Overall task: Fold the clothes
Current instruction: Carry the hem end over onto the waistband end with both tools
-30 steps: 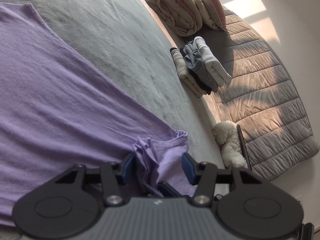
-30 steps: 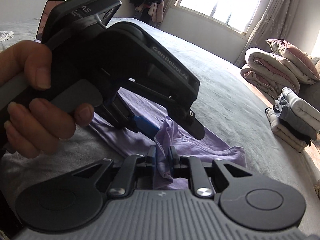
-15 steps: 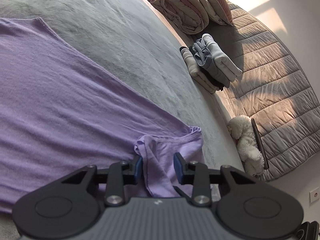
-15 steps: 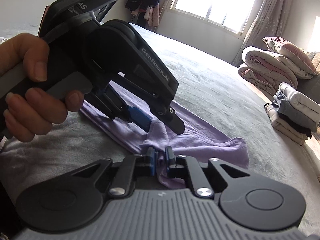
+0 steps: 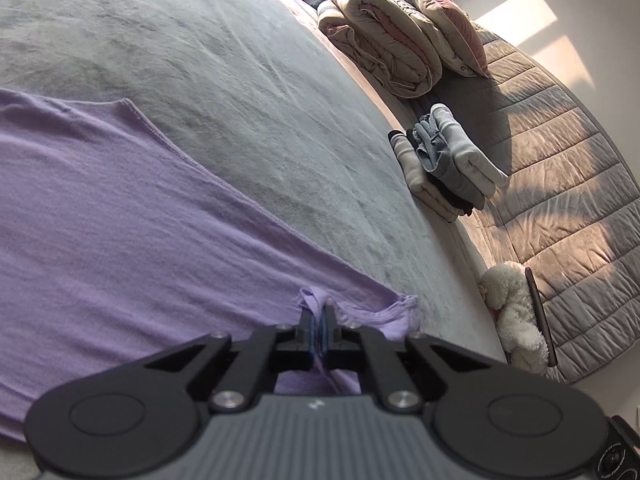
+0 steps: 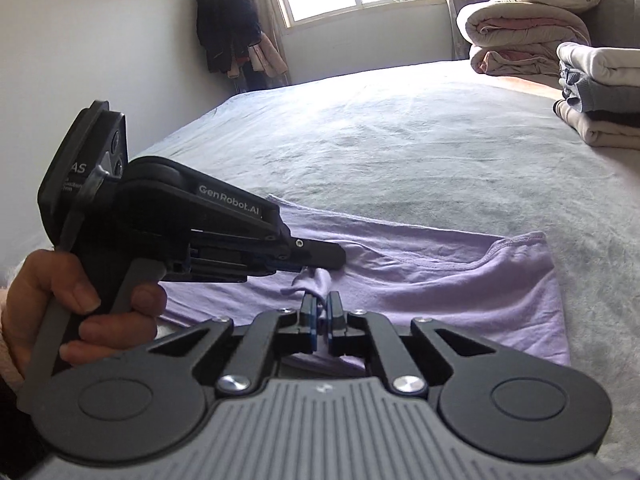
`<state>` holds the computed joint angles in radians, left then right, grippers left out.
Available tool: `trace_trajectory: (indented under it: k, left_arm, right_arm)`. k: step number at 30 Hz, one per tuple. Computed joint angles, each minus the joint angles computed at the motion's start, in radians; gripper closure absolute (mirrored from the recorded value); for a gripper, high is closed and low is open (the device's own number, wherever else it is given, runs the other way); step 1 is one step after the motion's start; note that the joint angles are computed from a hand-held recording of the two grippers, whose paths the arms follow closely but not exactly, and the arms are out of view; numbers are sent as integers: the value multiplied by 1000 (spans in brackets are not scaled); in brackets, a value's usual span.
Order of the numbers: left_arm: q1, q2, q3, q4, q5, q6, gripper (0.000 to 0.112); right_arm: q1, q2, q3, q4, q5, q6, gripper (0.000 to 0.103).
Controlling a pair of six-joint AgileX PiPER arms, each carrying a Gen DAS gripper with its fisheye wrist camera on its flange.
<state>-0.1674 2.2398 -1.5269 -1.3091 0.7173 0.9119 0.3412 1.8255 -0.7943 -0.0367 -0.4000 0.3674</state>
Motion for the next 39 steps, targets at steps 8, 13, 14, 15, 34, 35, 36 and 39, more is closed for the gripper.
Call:
trace_trajectory:
  k: [8,13,14,15,34,35,36,39]
  left_arm:
    - [95,-34,0,38,-14,32,110]
    - [167,-35,-16,35,-8,54,110]
    - [179,-33,-20,40,-9,55,110]
    - [190,-32,-26,44,-10,56,110]
    - [336,-26,-160,297,-64,-51,110]
    - [348,-21,-157,286,-65,-37,110]
    - [361,-16,-156,275,-65,-24,110]
    - [396,-1,-163,257,-65,-7,110]
  right_arm:
    - [57,91,-142,-95,6,232,98]
    - [87,165,-268,-207,24,394,98]
    - [97,178,-287,-205,26,399,98]
    - [104,193,-311,-216,31,417,98]
    - [192,416,-729,-661,94,1016,96]
    - [195,428,-754,-704,101,1061,96]
    - [199,440,-777,-743,108,1102,96]
    - [211,479,-843,-843,120,1221,96]
